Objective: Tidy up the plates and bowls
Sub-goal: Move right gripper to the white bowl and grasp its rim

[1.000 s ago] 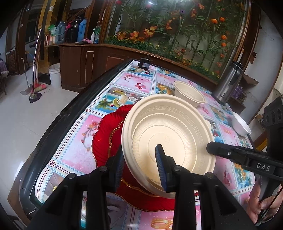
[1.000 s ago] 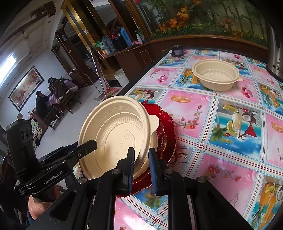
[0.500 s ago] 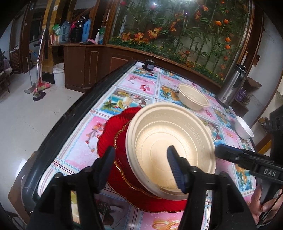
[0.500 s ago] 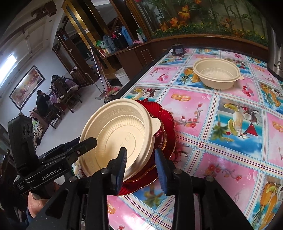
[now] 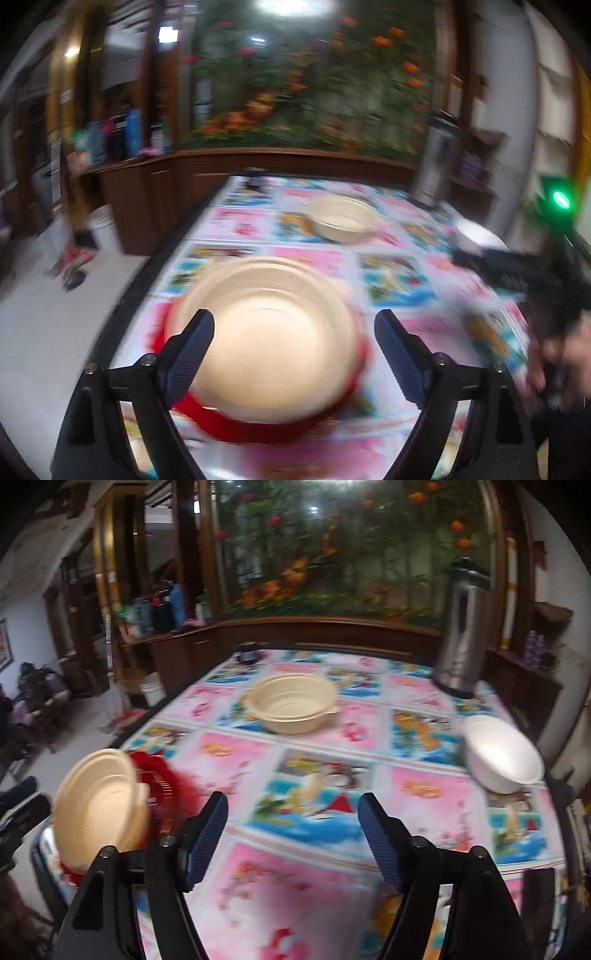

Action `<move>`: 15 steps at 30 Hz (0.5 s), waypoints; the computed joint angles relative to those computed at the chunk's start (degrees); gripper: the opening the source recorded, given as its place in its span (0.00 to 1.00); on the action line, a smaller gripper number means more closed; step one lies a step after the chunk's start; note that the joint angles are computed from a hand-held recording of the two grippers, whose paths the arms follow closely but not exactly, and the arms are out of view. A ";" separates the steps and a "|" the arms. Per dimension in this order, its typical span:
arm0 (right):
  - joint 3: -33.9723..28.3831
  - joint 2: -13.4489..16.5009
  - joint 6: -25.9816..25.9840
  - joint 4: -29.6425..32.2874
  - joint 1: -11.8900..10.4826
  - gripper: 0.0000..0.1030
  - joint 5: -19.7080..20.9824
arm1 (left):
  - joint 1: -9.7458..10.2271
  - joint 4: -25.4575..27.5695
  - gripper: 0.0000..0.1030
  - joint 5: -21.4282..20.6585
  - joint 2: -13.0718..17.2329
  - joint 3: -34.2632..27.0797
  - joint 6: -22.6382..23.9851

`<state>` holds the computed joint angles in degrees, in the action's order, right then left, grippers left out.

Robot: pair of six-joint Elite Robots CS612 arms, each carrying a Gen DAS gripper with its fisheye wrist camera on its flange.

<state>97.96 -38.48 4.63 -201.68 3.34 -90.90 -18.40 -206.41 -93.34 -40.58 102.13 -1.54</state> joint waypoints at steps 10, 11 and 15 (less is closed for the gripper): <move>-5.47 0.84 -2.73 13.13 -6.23 0.78 -12.59 | -4.19 6.17 0.86 -3.99 -0.03 -0.03 6.42; -6.30 1.14 -2.44 14.77 -6.89 0.78 -12.58 | -4.33 6.52 0.86 -3.91 0.00 -0.06 6.75; -10.17 2.66 -0.92 22.62 -9.41 0.78 -11.21 | -4.91 8.62 0.86 -3.40 0.01 -0.13 7.47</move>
